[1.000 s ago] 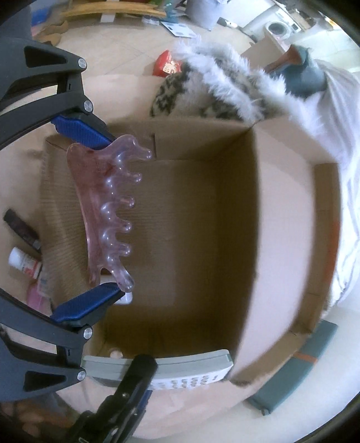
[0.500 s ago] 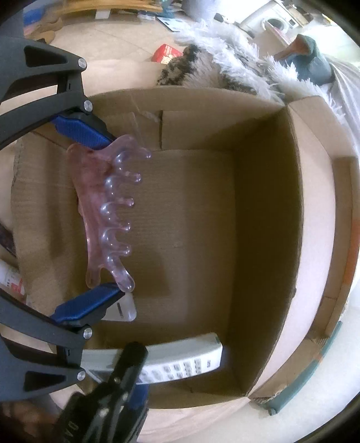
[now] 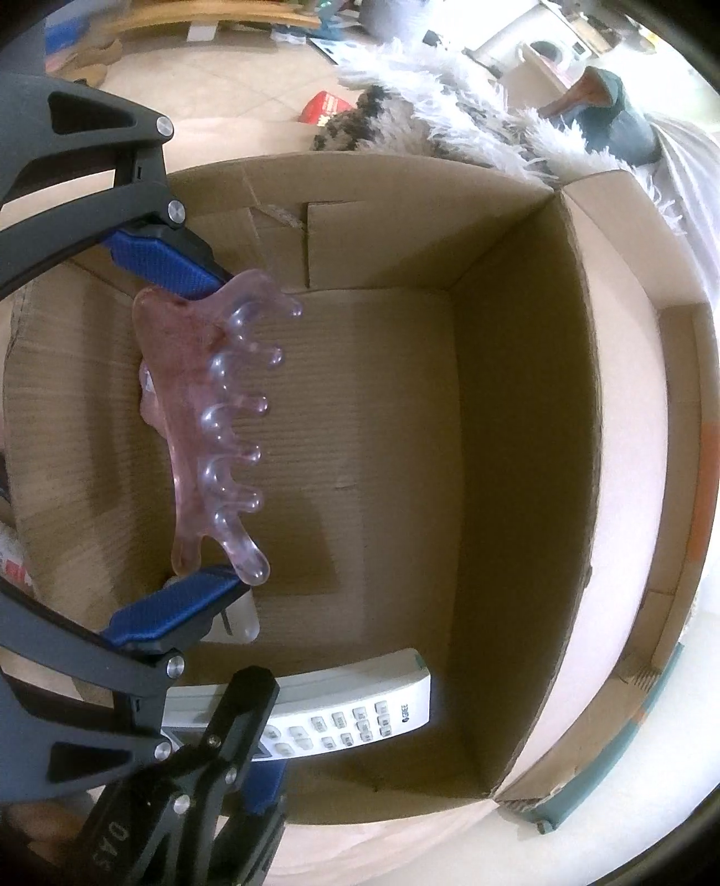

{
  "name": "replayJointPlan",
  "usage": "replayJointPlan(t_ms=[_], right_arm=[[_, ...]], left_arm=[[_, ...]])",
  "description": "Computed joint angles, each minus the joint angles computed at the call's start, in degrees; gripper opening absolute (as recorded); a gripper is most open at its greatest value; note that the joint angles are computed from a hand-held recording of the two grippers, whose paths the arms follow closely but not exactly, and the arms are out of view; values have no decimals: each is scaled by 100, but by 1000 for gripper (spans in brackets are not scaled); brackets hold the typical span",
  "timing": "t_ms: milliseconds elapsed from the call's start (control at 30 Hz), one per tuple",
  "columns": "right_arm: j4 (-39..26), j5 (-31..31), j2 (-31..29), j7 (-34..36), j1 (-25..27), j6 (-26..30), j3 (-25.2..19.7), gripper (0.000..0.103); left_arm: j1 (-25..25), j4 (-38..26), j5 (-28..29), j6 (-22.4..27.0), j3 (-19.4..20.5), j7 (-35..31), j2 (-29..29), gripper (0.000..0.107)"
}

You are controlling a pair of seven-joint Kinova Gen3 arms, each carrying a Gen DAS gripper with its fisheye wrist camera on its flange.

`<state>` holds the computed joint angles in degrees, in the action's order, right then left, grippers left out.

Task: Organize rigid objects
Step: 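Lower the comb and remote into the box and open both tools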

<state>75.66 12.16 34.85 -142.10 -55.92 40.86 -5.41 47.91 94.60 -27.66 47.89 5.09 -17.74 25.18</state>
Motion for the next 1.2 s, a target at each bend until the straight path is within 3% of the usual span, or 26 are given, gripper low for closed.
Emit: replayJointPlan(t_ms=[133, 267, 367, 500, 833, 933, 1200], right_arm=[[352, -27, -181, -113, 64, -441, 16, 48], [647, -1, -350, -319, 75, -851, 90, 49], [876, 36, -473, -516, 47, -1145, 186, 54], [1071, 48, -570, -621, 90, -1375, 187, 57], [1020, -40, -568, -473, 155, -1400, 76, 85], [1032, -38, -587, -504, 110, -1469, 124, 97], [1151, 173, -742, -799, -137, -1447, 356, 98]], left_arm=[[-181, 18, 242, -123, 110, -287, 6, 91], [-45, 71, 168, -133, -20, -109, -11, 92], [-48, 160, 121, -208, -35, -18, -85, 102], [-83, 253, 97, -274, -33, 99, -178, 102], [-203, 434, 0, -375, 87, 61, -400, 102], [-118, 448, -182, -364, 35, 207, -465, 102], [-159, 240, -220, -34, 221, 169, -642, 102]])
